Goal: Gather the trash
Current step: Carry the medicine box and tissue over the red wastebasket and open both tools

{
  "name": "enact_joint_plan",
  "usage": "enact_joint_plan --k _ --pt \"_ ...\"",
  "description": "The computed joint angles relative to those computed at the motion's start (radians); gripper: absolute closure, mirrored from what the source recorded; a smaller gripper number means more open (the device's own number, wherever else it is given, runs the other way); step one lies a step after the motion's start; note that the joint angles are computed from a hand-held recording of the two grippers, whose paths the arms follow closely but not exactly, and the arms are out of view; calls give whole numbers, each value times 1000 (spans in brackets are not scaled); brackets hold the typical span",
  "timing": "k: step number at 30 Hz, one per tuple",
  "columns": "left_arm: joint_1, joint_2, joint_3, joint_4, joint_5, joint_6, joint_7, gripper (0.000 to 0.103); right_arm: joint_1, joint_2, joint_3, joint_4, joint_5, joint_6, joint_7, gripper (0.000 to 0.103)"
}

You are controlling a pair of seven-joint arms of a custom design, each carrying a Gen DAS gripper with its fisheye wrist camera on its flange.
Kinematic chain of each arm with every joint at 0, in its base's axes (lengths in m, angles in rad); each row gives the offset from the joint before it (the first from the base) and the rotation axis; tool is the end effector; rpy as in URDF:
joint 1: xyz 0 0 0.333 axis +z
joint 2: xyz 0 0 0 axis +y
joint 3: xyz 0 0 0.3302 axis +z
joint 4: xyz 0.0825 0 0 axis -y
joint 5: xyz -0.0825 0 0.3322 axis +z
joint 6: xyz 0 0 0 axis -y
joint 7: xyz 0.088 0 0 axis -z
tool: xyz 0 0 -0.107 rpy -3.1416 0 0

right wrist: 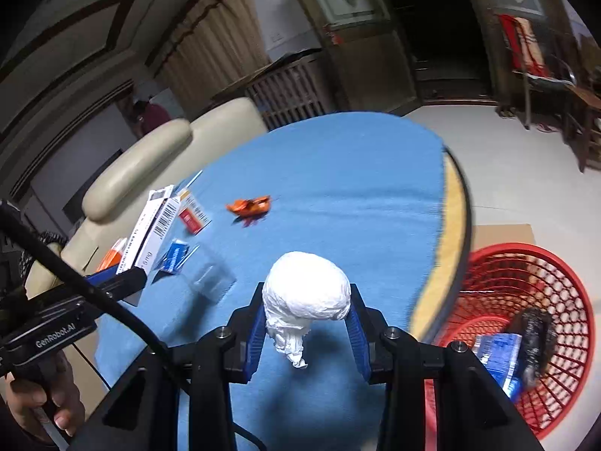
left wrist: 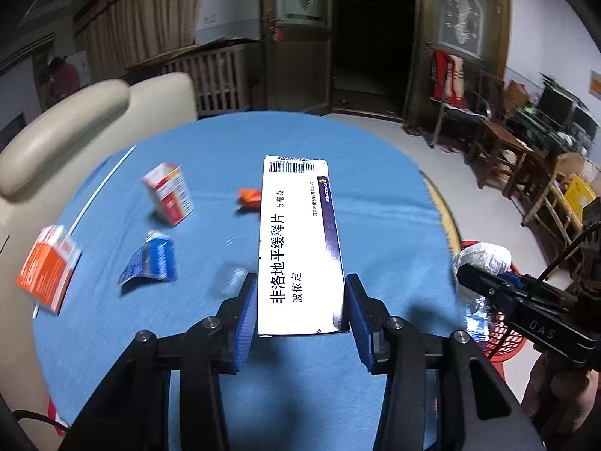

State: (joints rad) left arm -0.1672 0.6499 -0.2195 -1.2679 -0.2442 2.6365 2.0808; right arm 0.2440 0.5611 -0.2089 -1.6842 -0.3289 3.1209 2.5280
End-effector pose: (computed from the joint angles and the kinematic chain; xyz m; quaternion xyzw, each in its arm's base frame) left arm 0.7066 -0.2231 0.4937 -0.4180 0.8246 -0.3427 0.1666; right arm 0.6872 0.0838 0.4243 -0.4553 0.7787 -0.2296 0.3654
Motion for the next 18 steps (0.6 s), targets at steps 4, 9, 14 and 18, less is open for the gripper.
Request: enact_joint_plan --k 4,9,14,18 --pt "-8 -6 -33 -6 -12 -6 45 56 120 -59 -170 -124 -30 48 109 62" --pt "-36 -7 -66 -2 -31 -35 103 56 283 -112 -388 -260 -73 85 230 62" --pt "-73 -3 -86 10 -48 -67 150 56 440 -146 -592 -372 -100 100 309 62" --pt "-106 11 -90 35 -51 -100 171 56 544 -162 -724 -451 -101 107 342 62"
